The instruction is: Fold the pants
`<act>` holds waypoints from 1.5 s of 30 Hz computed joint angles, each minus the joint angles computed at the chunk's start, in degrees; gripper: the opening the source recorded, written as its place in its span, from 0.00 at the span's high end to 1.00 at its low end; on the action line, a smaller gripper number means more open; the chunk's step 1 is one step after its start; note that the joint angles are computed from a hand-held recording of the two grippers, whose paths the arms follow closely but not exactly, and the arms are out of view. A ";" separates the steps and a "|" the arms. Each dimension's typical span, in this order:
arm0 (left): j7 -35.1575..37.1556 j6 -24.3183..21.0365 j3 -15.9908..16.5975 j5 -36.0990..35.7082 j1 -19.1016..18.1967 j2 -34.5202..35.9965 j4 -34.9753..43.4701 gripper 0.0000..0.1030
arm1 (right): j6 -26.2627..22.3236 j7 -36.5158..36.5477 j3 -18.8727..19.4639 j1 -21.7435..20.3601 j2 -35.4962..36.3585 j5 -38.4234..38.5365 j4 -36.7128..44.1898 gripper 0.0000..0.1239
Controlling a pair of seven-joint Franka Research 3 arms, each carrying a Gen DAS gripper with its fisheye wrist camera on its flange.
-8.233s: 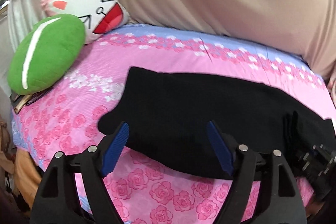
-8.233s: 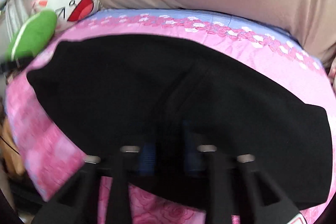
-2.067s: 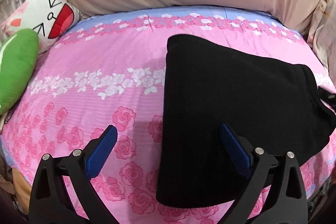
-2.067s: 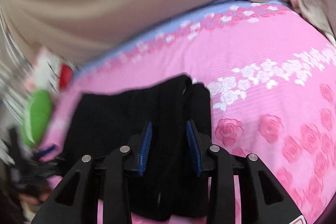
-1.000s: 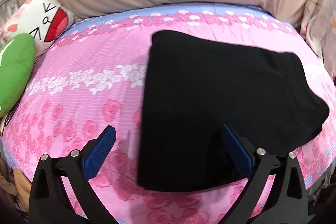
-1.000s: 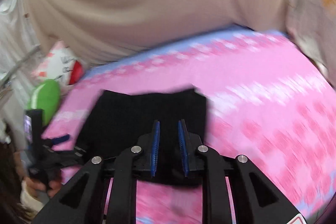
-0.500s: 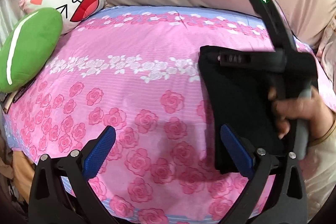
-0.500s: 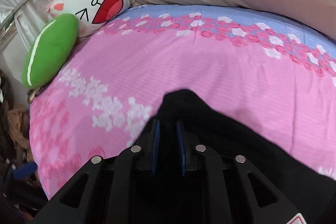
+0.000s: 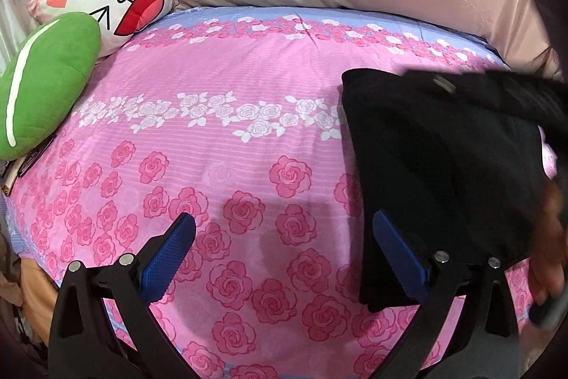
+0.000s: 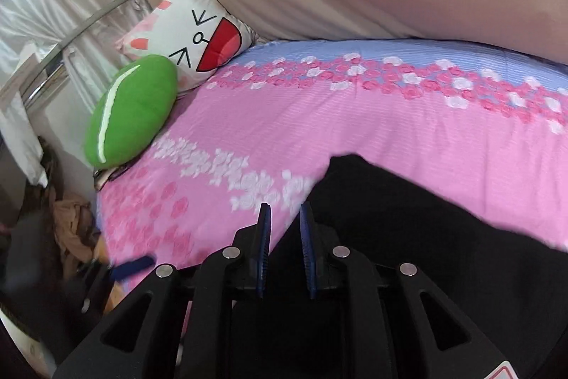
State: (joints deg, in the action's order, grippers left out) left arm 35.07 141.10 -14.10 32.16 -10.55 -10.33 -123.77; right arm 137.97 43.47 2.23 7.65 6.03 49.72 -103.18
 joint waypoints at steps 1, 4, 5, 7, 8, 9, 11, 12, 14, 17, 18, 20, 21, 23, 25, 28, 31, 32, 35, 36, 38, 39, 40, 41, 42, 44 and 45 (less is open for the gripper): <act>-0.06 -0.31 -0.06 0.06 -0.01 0.11 0.19 0.05 | 0.92 0.10 -0.15 0.14 -1.44 -1.53 -2.06 0.87; -1.02 -1.70 -0.54 1.54 -0.03 0.72 1.10 0.05 | 0.95 1.88 -1.03 0.24 -4.66 -4.86 -7.78 0.87; -1.31 -2.27 -0.70 2.04 -0.12 0.92 1.39 0.05 | 1.26 1.97 -1.09 0.43 -4.74 -5.64 -9.10 0.86; -1.47 -3.44 -0.79 2.32 -0.41 1.41 2.03 0.05 | 3.05 0.59 -1.08 0.74 -4.82 -4.18 -10.88 0.87; -1.97 -4.42 -0.93 2.70 -0.53 1.51 2.42 0.05 | 2.56 0.31 -1.35 0.59 -5.61 -3.27 -11.42 0.86; -2.26 -5.02 -0.96 2.87 -0.69 1.32 2.55 0.05 | 0.75 0.06 -1.95 0.14 -6.69 -2.42 -11.59 0.86; -2.20 -4.75 -0.85 2.78 -1.07 0.08 1.97 0.05 | 1.53 -2.94 -3.33 -0.74 -10.04 1.55 -14.13 0.75; -2.37 -4.19 -0.91 3.11 -1.15 -0.64 1.56 0.05 | 3.70 -4.53 -4.20 -1.23 -12.51 3.11 -16.40 0.66; -2.24 -2.60 -1.21 3.90 -1.39 -1.66 1.06 0.05 | 8.53 -5.07 -5.69 -2.16 -16.37 3.83 -20.32 0.62; 1.52 1.83 -1.42 2.83 -2.65 -0.98 1.82 0.05 | 11.72 -0.74 -8.37 -4.68 -20.30 1.35 -25.07 0.62; 3.43 3.33 -1.52 2.14 -3.21 -0.14 2.45 0.05 | 10.42 0.16 -9.85 -5.32 -21.16 1.60 -26.08 0.61; 8.11 5.91 -2.22 0.81 -4.82 2.50 4.46 0.05 | 4.86 -0.66 -13.19 -5.55 -21.69 5.28 -26.53 0.61; 10.53 6.40 -2.63 0.08 -5.70 4.06 5.70 0.05 | 2.62 -1.06 -13.95 -5.81 -21.60 6.50 -26.49 0.61; 13.76 6.81 -3.35 -0.40 -7.22 6.70 7.82 0.05 | -0.90 -2.11 -14.33 -6.50 -20.64 7.29 -26.02 0.61; 15.93 5.89 -4.30 1.16 -9.15 10.44 10.94 0.05 | -1.48 -1.04 -13.13 -7.33 -18.61 5.37 -24.58 0.61; 17.05 4.49 -4.41 3.58 -11.71 14.06 13.87 0.05 | -5.87 -0.34 -12.96 -8.48 -14.17 6.17 -21.31 0.61; 17.39 4.93 -3.79 4.04 -13.31 15.74 14.77 0.05 | -11.06 -1.54 -12.72 -10.05 -11.33 9.48 -18.85 0.74; 17.60 5.30 -3.56 4.37 -13.67 16.22 14.99 0.05 | -13.02 -0.89 -12.56 -10.66 -10.20 9.70 -17.65 0.80; 17.64 7.03 -2.81 7.29 -14.70 17.33 15.61 0.05 | -19.19 -0.95 -12.53 -12.59 -8.48 13.14 -14.97 0.85; 17.38 7.90 -2.63 9.11 -15.20 17.68 15.84 0.05 | -22.05 -0.79 -12.62 -13.35 -7.60 14.70 -13.54 0.85; 16.31 10.11 -2.09 12.71 -16.05 18.79 16.71 0.05 | -24.63 -0.07 -12.05 -14.32 -6.79 15.65 -11.56 0.85; 15.90 10.79 -1.85 13.46 -16.32 19.62 17.43 0.06 | -25.45 0.23 -11.59 -14.51 -6.45 15.11 -10.48 0.85; 16.41 12.51 -1.72 12.63 -16.07 20.08 17.58 0.15 | -25.60 1.17 -11.23 -14.69 -6.15 15.03 -9.76 0.85; 16.94 12.85 -1.62 11.06 -15.81 20.50 17.99 0.28 | -26.13 1.65 -11.13 -15.03 -5.78 15.00 -9.20 0.83; 16.49 11.53 -1.25 10.80 -16.04 20.82 18.70 0.51 | -26.72 2.25 -11.01 -15.33 -5.39 15.25 -8.52 0.81; 18.32 12.18 -1.29 5.60 -14.56 20.67 18.54 0.74 | -26.15 1.75 -10.85 -15.84 -5.74 15.46 -8.66 0.78; 22.04 15.37 -2.11 -1.39 -12.22 19.97 17.11 0.84 | -26.34 0.91 -11.01 -16.21 -6.12 16.21 -9.06 0.76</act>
